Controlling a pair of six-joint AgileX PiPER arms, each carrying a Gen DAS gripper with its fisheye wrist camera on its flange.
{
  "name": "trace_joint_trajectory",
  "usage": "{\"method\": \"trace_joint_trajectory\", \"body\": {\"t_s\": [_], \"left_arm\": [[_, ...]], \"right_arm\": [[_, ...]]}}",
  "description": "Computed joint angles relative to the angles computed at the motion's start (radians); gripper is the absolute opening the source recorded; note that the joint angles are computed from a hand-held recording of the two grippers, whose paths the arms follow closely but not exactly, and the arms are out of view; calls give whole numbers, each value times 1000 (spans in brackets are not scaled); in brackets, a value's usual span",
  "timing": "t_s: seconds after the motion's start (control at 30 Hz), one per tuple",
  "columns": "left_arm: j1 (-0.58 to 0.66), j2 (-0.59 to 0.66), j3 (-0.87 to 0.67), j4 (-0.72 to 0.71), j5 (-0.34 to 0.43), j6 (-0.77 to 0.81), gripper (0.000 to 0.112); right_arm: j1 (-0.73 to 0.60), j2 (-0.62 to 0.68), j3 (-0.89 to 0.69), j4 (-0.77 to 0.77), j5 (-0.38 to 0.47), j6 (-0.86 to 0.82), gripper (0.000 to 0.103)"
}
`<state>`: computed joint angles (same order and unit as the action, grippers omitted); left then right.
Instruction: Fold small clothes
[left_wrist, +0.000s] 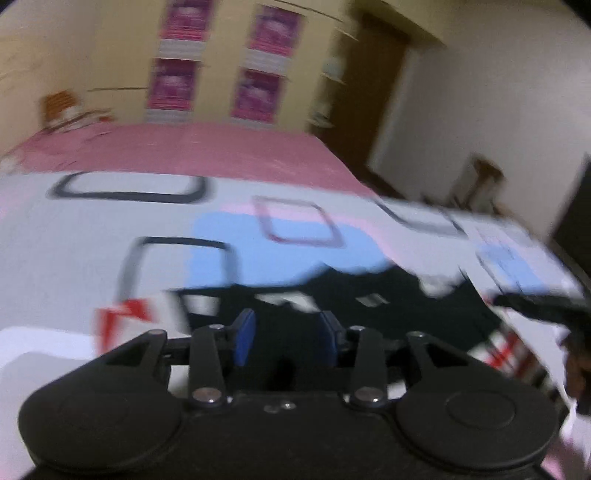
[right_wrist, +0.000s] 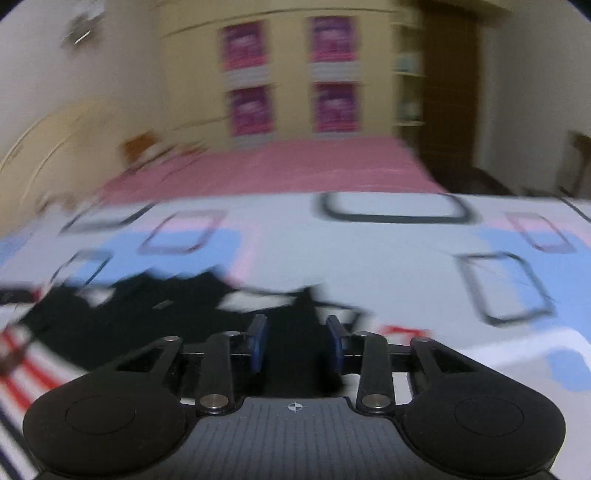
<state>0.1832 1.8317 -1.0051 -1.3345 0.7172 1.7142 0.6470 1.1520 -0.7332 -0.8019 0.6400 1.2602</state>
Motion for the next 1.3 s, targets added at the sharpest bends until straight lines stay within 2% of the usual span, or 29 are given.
{"method": "trace_joint_trajectory", "body": {"t_s": [0.1, 0.2, 0.27, 0.33, 0.37, 0.43, 0.53, 0.6, 0.67, 0.7, 0.8, 0.9, 1.0, 1.1, 1.17, 1.23, 1.3], "left_arm": [[-118, 26, -18, 106, -43, -98, 40], [-170, 23, 25, 41, -141, -16, 41], [-161, 20, 48, -32, -205, 56, 41], [-138, 51, 28, -86, -266, 122, 40], [-112, 77, -4, -66, -245, 103, 40], [-81, 115, -74, 28, -187, -10, 38], [-99, 112, -78, 33, -219, -4, 37], [-107, 85, -49, 19, -234, 4, 40], [-97, 23, -5, 35, -192, -37, 46], [-100, -8, 20, 35, -175, -40, 46], [-138, -98, 136, -11, -162, 36, 47], [-191, -134, 227, -82, -189, 113, 47], [-200, -148, 277, -179, -222, 237, 52], [-134, -153, 278, -180, -243, 254, 54], [-80, -142, 275, -200, -271, 285, 56], [-11, -130, 258, -142, -236, 241, 56], [-20, -164, 264, -95, -265, 195, 53]], "right_arm": [[2, 130, -64, 126, -117, -130, 35], [22, 217, -104, 180, -158, -233, 35], [22, 218, -91, 124, -142, -215, 35], [5, 209, -74, -4, -31, -78, 35], [-46, 197, -49, -28, -11, -41, 34], [-145, 143, 0, 16, -55, -56, 34], [-163, 150, -32, 80, -20, -166, 34], [-118, 158, -65, 60, 43, -134, 35], [-35, 126, -68, 0, 104, -24, 45], [30, 92, -56, -36, 125, 51, 54], [157, 105, -61, -66, 102, 96, 54], [199, 147, -76, -3, 32, 52, 54], [245, 178, -75, -8, 46, 27, 54], [274, 130, -34, -49, 180, 103, 54], [243, 68, 16, -30, 264, 162, 54], [203, -6, 63, 7, 287, 173, 54], [221, -33, 55, 32, 318, 150, 54]]}}
